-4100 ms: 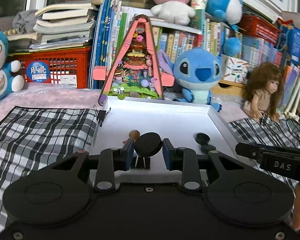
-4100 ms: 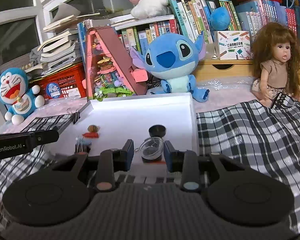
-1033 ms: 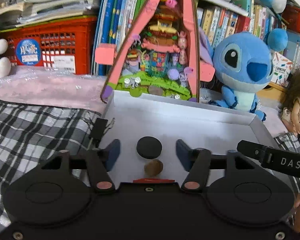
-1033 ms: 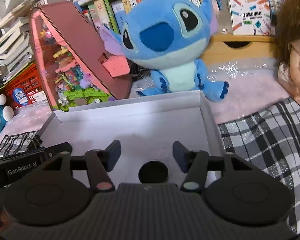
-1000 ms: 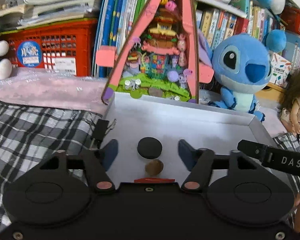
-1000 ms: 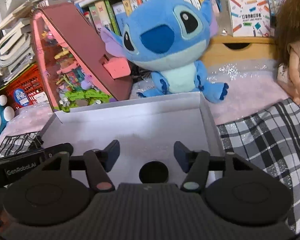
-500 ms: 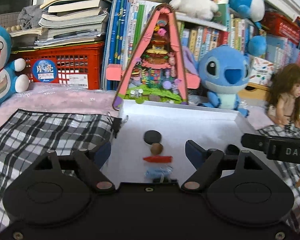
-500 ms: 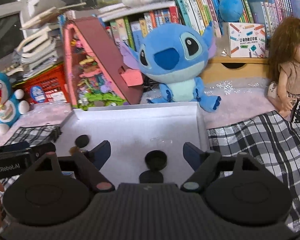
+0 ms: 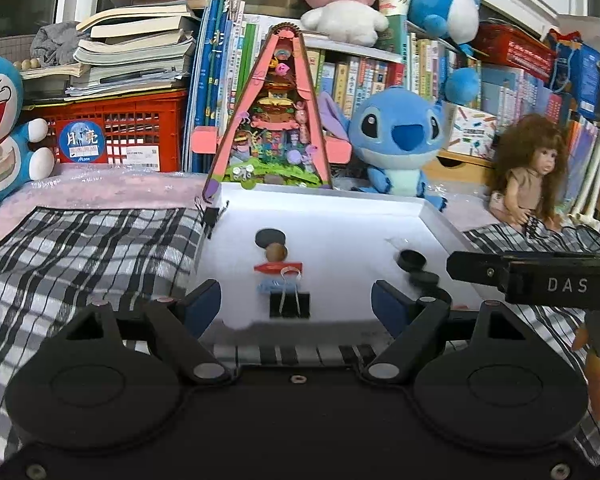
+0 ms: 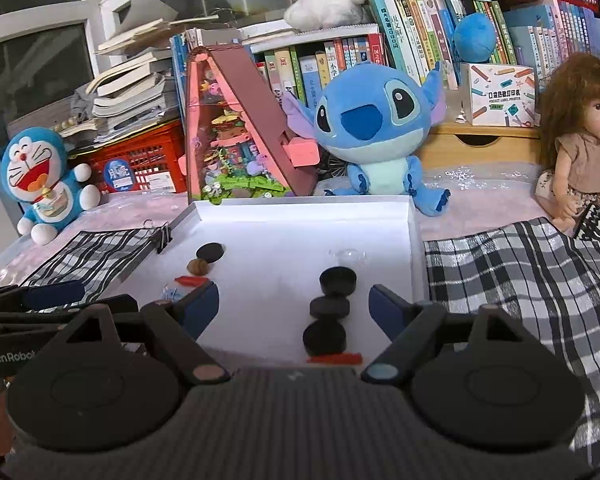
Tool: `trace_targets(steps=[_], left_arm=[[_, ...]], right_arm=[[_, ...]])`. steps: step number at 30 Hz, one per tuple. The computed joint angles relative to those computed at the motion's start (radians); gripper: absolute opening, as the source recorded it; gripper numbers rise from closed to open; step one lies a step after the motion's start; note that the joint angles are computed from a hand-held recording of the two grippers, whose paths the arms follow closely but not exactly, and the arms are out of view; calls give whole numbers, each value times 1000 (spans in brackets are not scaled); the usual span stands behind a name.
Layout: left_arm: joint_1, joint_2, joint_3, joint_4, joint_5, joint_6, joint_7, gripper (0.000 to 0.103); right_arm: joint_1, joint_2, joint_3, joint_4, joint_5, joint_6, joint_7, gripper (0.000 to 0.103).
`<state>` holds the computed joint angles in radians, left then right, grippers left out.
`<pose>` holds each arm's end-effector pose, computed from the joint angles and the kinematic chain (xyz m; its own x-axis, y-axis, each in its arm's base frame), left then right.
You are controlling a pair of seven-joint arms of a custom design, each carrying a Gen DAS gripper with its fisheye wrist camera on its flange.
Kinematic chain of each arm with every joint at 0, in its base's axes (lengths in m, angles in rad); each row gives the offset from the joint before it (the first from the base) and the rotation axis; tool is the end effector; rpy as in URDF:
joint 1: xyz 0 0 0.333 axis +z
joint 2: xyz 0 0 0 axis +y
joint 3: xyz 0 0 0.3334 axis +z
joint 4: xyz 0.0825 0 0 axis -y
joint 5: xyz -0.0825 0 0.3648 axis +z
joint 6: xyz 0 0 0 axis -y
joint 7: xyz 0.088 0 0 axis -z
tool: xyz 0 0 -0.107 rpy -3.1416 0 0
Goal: Organize rigid objects
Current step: 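Withdraw both tools from the tray toward the remaining objects on the blanket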
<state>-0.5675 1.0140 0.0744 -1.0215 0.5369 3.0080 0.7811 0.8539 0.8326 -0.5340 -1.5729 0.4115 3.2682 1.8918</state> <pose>0.6915 -0.4481 0.3513 -0.3234 -0.9392 0.1153 -0.5456 0.0855 -0.8337 0.6784 0.3052 0.3440 0.0210 -0.9810 -0.1927 -0.5498 0.1496 -0.8218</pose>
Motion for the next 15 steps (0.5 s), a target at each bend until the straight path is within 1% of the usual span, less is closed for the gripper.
trace_targets(steps=[2, 4, 5, 7, 8, 9, 12, 13, 15], left_arm=[[-16, -35, 22, -66, 14, 27, -25, 81], [-42, -64, 64, -126, 36, 63, -62, 81], [-71, -77, 112, -159, 52, 94, -101, 81], [-168, -89, 267, -221, 81, 164, -215, 82], [-201, -92, 315, -242, 87, 186, -246, 82], [-222, -96, 344, -264, 89, 204, -260, 82], [-261, -117, 380, -326, 77, 242, -261, 82], [-282, -120, 404, -346, 68, 257, -259, 82], [-361, -118, 503, -398, 33, 295, -278, 82]], right_arm=[[16, -15, -4, -35, 5, 26, -8, 89], [29, -30, -2, -68, 23, 52, -28, 90], [33, -37, 3, -83, 35, 66, -42, 90], [32, -58, 27, -116, 56, 99, -72, 91], [29, -68, 41, -130, 64, 113, -87, 91], [28, -77, 52, -145, 72, 126, -102, 91], [40, -96, 65, -184, 101, 153, -150, 91], [47, -100, 66, -194, 113, 159, -166, 91], [59, -111, 71, -219, 133, 177, -199, 91]])
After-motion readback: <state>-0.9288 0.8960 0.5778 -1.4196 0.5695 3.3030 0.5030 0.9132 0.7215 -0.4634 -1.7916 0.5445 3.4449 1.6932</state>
